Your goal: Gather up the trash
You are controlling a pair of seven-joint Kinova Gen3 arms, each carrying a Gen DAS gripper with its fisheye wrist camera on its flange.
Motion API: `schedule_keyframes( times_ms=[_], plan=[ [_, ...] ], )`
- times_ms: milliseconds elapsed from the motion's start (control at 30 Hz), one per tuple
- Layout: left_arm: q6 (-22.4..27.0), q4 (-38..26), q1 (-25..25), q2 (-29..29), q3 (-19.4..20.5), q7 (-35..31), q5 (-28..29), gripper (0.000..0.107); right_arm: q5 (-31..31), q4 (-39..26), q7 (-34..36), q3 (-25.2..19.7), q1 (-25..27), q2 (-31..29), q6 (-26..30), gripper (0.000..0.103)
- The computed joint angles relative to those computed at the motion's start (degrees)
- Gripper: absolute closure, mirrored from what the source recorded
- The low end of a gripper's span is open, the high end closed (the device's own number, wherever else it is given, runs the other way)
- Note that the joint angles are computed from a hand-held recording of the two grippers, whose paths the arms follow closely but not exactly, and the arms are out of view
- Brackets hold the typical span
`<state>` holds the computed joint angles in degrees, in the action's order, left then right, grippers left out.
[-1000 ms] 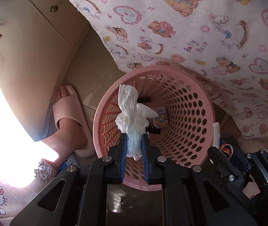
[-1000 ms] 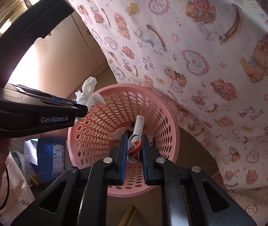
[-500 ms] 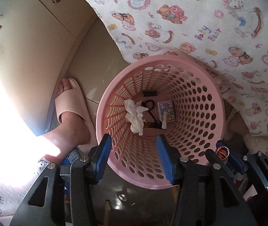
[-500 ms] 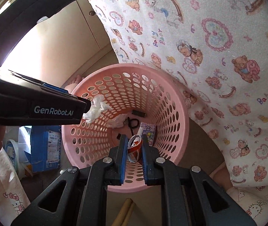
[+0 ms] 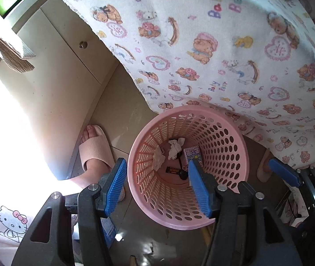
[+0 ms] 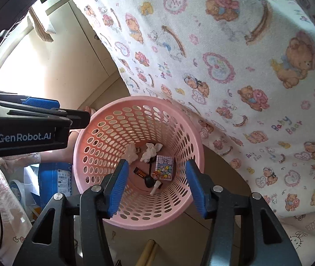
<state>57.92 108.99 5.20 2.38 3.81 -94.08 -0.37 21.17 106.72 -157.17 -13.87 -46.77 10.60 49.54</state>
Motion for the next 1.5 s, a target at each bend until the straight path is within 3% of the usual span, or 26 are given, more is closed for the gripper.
schedule_keyframes(
  times_ms=[233,400,500,633,667,800,867,1000,1133,1300,1500],
  plan=[
    [-5.1,0.8,-0.94,-8.74,-1.23,-2.29,3.18,0.047,7.83,-1.72,-7.58,-1.99,-2.53,-5.32,7.8,0.042],
    [-13.29,3.86,-1.32,-17.23,-0.41,-2.58,1.63,0.028,16.35,-3.09,-16.31,-6.04,-4.31,-9.58,16.38,0.034],
    [-15.51,4.64,-0.45,-19.6,-1.98,-4.72,3.67,0.02,21.15,-3.65,-21.5,-8.69,-4.57,-10.84,21.79,0.03],
    [-16.36,4.96,-0.65,-21.8,-1.71,-5.64,3.81,0.019,24.39,-4.22,-23.72,-10.55,-4.02,-12.69,25.37,0.027],
    [-17.17,5.29,-0.62,-22.43,-1.72,-5.81,3.83,0.019,24.75,-4.33,-23.71,-10.86,-3.75,-13.15,25.86,0.022],
    [-21.18,7.64,-2.74,-26.08,0.8,-3.26,1.5,0.006,27.18,-4.76,-25.87,-13.45,-4.05,-13.4,31.48,0.017],
    [-21.68,8.02,-2.07,-26.65,-0.32,-3.27,1.83,0.006,27.47,-4.86,-26.46,-14.01,-4.6,-13.33,33.6,0.016],
    [-20.42,7.1,1.52,-25.99,-5.49,-6.31,6.48,0.006,27.33,-4.2,-27.09,-14.19,-4.94,-14.11,33.67,0.016],
    [-22.24,7.7,-0.42,-26.23,-2.75,-5.69,5.29,0.006,28.64,-3.82,-27.65,-14.61,-4.76,-14.18,33.84,0.016],
    [-21.8,7.41,0.91,-25.64,-4.38,-6.58,7.23,0.006,29.9,-2.84,-29.47,-14.96,-4.83,-14.91,33.24,0.014],
    [-22.82,8.07,0.1,-26.34,-2.92,-6.08,6.47,0.006,30.35,-2.89,-30.71,-15.35,-4.4,-14.74,33.85,0.012]
  ],
)
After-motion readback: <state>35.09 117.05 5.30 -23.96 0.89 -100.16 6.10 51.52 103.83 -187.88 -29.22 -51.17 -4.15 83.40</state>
